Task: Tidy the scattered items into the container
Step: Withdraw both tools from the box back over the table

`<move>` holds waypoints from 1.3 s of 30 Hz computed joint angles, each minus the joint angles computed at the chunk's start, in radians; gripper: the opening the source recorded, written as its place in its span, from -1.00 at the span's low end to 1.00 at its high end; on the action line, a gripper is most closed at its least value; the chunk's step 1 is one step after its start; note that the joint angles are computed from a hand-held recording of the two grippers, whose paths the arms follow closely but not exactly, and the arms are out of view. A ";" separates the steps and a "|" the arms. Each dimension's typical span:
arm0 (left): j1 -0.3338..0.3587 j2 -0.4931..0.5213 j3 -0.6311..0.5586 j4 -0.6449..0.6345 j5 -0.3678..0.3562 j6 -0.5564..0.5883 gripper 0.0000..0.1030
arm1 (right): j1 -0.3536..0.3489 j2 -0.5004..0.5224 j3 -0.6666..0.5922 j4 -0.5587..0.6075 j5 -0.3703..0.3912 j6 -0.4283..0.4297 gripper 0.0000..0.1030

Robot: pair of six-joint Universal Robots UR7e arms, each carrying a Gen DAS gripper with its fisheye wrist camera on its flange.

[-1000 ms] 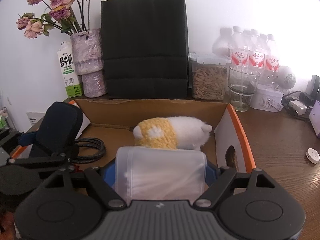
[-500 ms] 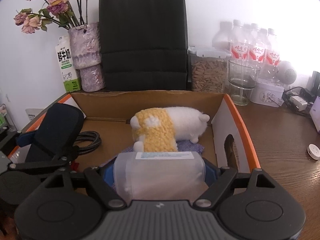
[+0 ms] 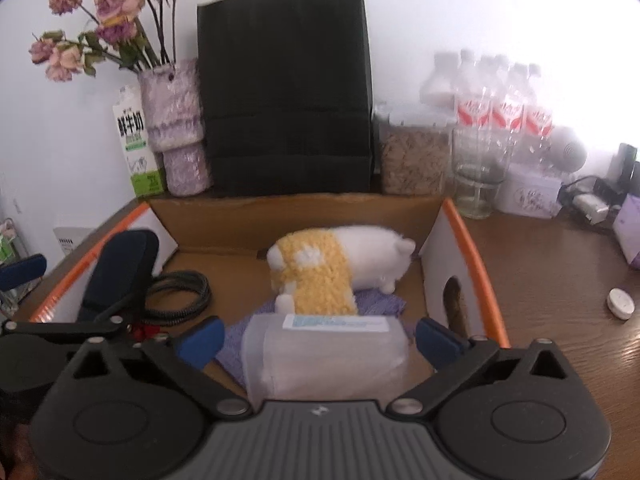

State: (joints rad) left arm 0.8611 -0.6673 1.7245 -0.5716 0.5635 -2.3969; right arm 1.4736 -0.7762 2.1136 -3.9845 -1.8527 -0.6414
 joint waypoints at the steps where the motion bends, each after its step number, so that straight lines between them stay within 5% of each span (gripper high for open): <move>1: -0.006 -0.009 0.009 0.000 -0.001 -0.008 1.00 | 0.005 -0.004 0.007 -0.009 0.000 -0.002 1.00; 11: -0.088 -0.091 0.103 0.068 -0.066 -0.126 1.00 | 0.041 -0.058 0.129 -0.125 0.000 -0.013 1.00; 22: -0.192 -0.172 0.224 0.293 -0.114 -0.458 1.00 | 0.059 -0.084 0.319 -0.318 -0.005 -0.033 1.00; 30: -0.249 -0.169 0.297 0.465 -0.116 -0.723 1.00 | 0.020 -0.040 0.429 -0.440 0.004 -0.039 1.00; 39: -0.234 -0.113 0.342 0.598 -0.078 -0.952 1.00 | -0.067 0.058 0.477 -0.501 0.007 -0.039 1.00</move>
